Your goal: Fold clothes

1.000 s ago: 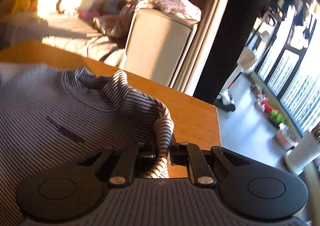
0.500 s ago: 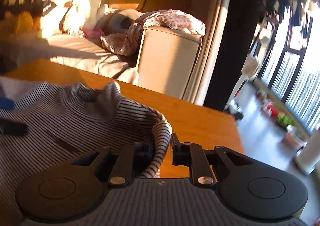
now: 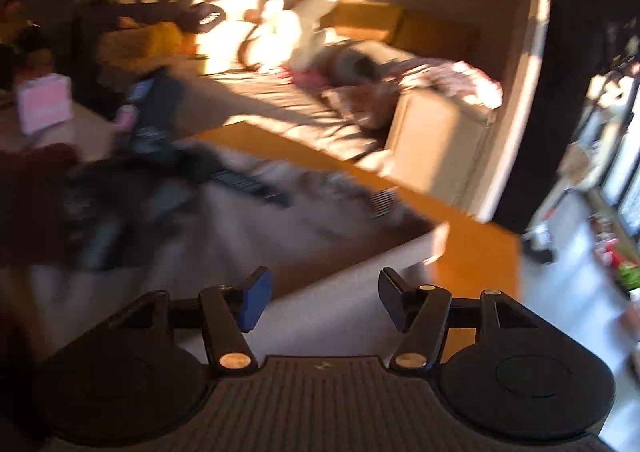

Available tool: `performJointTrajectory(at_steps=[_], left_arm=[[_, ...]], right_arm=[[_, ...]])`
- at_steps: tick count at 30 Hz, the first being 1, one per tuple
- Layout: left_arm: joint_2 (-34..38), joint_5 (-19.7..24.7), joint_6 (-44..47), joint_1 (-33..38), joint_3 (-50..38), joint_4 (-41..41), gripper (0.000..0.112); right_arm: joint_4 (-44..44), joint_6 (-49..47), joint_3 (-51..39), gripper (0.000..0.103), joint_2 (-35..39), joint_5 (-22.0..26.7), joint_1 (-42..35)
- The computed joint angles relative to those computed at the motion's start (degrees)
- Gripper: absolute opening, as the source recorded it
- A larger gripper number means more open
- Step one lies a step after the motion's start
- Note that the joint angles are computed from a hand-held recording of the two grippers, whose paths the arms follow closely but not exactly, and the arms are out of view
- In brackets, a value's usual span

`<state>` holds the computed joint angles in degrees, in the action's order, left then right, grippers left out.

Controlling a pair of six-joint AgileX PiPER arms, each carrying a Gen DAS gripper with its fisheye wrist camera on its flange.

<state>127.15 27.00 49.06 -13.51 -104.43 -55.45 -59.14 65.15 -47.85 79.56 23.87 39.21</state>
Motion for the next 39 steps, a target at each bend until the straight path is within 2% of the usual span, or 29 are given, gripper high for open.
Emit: performJointTrajectory(at_steps=[1,3,5,7,8,9,10,13,15,17,19,22,25,30,33,35,39], left_arm=[[-0.42,-0.90,0.50,-0.18,0.77,-0.63,0.097],[-1.16,-2.18,1.39,-0.54,2.03,-1.55,0.098],[-1.33,-2.24,1.95,-0.57,2.22,-2.02,0.099],[-0.89,-0.74,1.35,0.01,1.34,-2.23,0.099],[-0.64,0.65,-0.75,0.42,0.48,-0.79,0.099],[-0.39,2.29,-3.31,0.86,-0.53,1.04,0.099],[-0.11,3.98,-5.68,1.30,-1.59,2.67,0.099],[-2.71,7.95,-4.95,2.95,0.20,3.85,0.099],[-5.90,10.16,-0.43,4.50,3.53,3.11,0.100],[-8.78,12.08,3.84,6.24,6.51,2.58,0.103],[-11.16,13.34,6.60,7.75,9.10,2.55,0.103],[-13.25,15.22,8.89,9.45,11.99,1.42,0.103],[-14.79,15.92,12.38,10.62,15.28,-1.75,0.103],[-16.04,16.76,13.64,11.80,18.13,-1.64,0.103],[-16.98,17.32,14.07,12.84,19.48,-0.82,0.103],[-17.52,18.16,14.33,13.57,20.30,-0.70,0.103],[-18.32,19.78,14.89,14.71,21.70,-0.76,0.103]], right_arm=[[3.44,-1.70,1.25,0.060,-0.31,-0.37,3.05],[3.44,0.58,1.73,0.059,1.67,3.78,10.04],[-5.45,10.65,2.68,0.059,5.67,8.99,15.63],[-11.82,17.65,3.24,0.058,8.90,13.38,17.98],[-12.91,18.79,3.26,0.052,9.08,12.97,17.39],[-13.18,19.25,2.86,0.022,9.42,13.21,16.85],[-12.30,18.46,2.10,0.010,9.48,14.41,16.13],[-12.12,16.73,2.48,0.010,5.47,17.16,12.07],[-13.89,18.27,3.74,0.010,-1.98,21.80,6.79],[-15.34,20.06,3.67,0.010,-9.17,24.48,-0.81],[-14.82,19.82,2.04,0.010,-13.71,22.99,-8.90],[-11.19,17.15,-2.74,0.010,-16.33,17.69,-21.25],[-5.35,11.91,-7.64,0.010,-12.80,12.49,-24.37],[2.47,3.66,-20.03,0.010,-0.20,5.68,-20.04],[13.37,-6.66,-32.30,0.010,10.22,2.63,-17.29],[22.73,-15.65,-41.27,0.010,17.14,2.04,-16.09],[31.93,-24.45,-56.93,0.010,29.36,4.26,-14.56]])
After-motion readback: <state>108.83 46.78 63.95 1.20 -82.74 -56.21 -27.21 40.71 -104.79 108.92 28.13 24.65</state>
